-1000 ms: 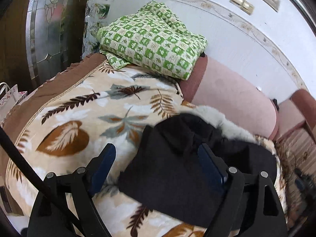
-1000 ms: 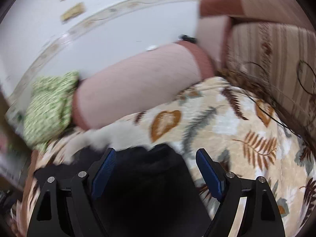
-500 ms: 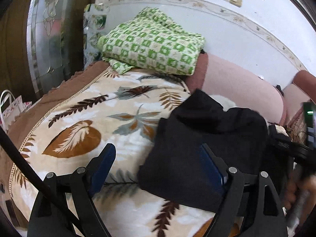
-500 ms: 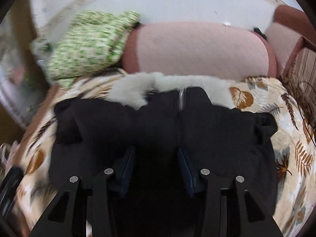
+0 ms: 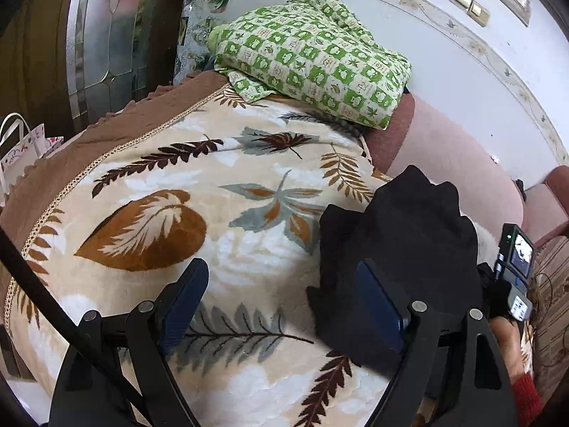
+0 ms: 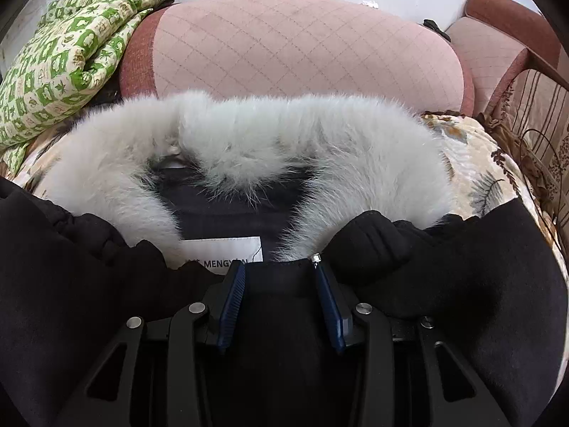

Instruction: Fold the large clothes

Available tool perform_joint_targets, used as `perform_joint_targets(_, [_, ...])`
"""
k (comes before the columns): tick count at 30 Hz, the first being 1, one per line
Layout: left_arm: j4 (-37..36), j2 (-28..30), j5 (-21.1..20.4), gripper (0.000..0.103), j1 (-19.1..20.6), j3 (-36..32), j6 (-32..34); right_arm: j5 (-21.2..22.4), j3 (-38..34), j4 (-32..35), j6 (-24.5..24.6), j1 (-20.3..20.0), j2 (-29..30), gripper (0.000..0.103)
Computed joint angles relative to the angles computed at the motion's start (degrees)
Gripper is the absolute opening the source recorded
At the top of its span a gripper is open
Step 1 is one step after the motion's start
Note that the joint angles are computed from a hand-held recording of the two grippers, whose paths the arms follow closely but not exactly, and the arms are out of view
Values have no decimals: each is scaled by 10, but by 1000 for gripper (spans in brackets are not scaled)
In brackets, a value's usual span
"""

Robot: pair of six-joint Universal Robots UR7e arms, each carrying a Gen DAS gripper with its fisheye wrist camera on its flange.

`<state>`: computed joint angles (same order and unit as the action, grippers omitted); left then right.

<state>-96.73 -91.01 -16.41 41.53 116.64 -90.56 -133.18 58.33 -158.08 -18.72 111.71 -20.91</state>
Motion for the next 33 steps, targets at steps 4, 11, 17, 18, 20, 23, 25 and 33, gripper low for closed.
perform_joint_targets(4, [26,-7,5,84,-6,-3,-25,25,59,-59,-41,24,-45,44])
perform_joint_targets(11, [51,-22,7,84,-5,-1,-65,117,167,-126,-60,65,-123,44])
perform_joint_targets(17, [17,-29,7,84,-1,8,-47,110,132,-92,-58,78,-59,41])
perform_joint_targets(18, [6,-29,7,84,0,10,-38,112,106,-63,-40,75,-42,41])
perform_joint_targets(20, [-9,-25,6,84,4,11,-23,99,34,2,4,70,6,41])
perform_joint_targets(23, [-43,-14,-2,84,15,10,13,53,-67,46,-10,71,80,41])
perform_joint_targets(25, [-82,-9,-11,84,22,13,42,44,-102,73,-15,66,101,41])
perform_joint_targets(33, [-27,6,0,84,16,0,17,86,-39,36,-16,67,46,42])
